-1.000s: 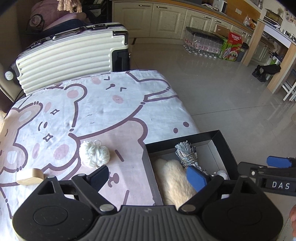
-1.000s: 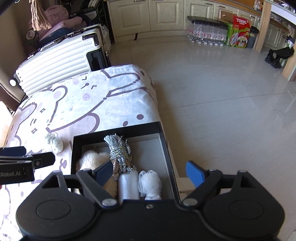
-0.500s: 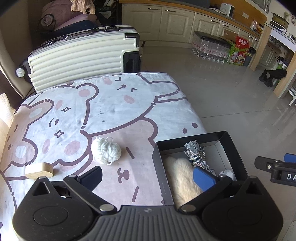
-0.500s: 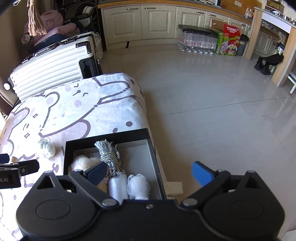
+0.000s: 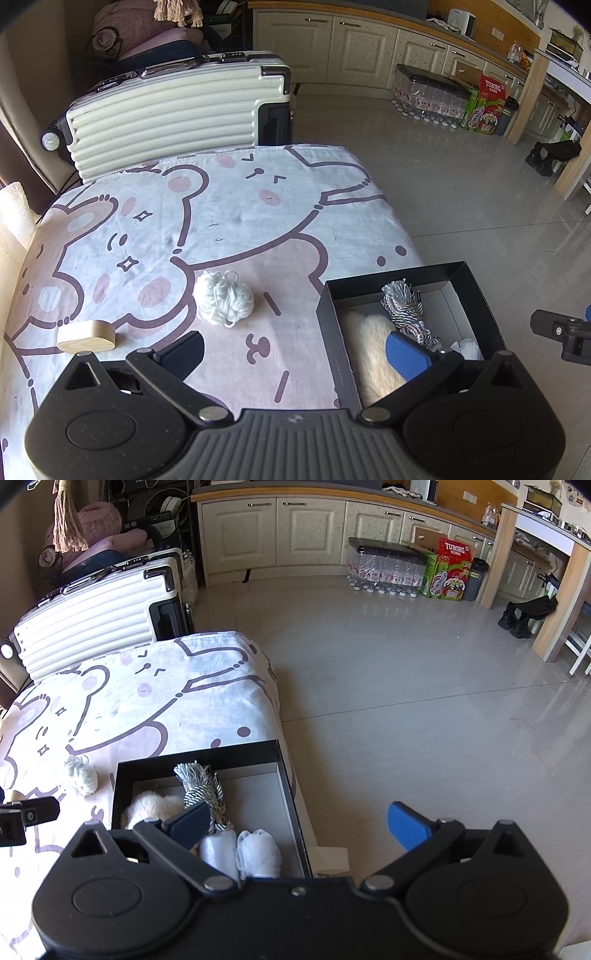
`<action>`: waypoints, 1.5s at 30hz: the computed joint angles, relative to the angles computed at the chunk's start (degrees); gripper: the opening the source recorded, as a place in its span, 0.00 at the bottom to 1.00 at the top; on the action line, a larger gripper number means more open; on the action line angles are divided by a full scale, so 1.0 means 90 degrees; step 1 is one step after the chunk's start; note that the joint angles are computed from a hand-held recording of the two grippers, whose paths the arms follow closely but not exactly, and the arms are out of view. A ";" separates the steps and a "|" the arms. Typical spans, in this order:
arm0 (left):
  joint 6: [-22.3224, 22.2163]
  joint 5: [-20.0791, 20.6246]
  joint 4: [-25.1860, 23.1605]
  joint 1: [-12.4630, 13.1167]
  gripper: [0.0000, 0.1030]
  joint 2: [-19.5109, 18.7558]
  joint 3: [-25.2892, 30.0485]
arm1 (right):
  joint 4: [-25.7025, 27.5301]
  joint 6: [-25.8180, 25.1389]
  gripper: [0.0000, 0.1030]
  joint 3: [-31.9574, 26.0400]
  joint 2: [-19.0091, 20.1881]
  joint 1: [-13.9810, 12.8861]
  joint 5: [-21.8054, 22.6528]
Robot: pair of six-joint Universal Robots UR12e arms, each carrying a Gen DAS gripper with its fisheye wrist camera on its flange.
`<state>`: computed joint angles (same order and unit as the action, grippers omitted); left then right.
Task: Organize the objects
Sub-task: 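Raise both open tools out of the black box above the bed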
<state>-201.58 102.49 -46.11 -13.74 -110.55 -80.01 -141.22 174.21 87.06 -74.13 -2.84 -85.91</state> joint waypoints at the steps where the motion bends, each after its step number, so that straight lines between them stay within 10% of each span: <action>1: -0.0011 0.0011 0.0011 -0.0002 1.00 -0.0001 -0.0009 | -0.0030 -0.0008 1.00 0.0009 -0.0001 -0.0003 -0.0006; 45: -0.0393 0.0574 0.0183 0.0491 1.00 0.0588 -0.0811 | 0.0080 -0.0153 1.00 -0.0417 0.0352 0.0572 0.0315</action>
<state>-205.12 107.66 -44.46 -9.32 -105.26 -87.30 -140.49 172.83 83.30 -70.97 2.31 -83.07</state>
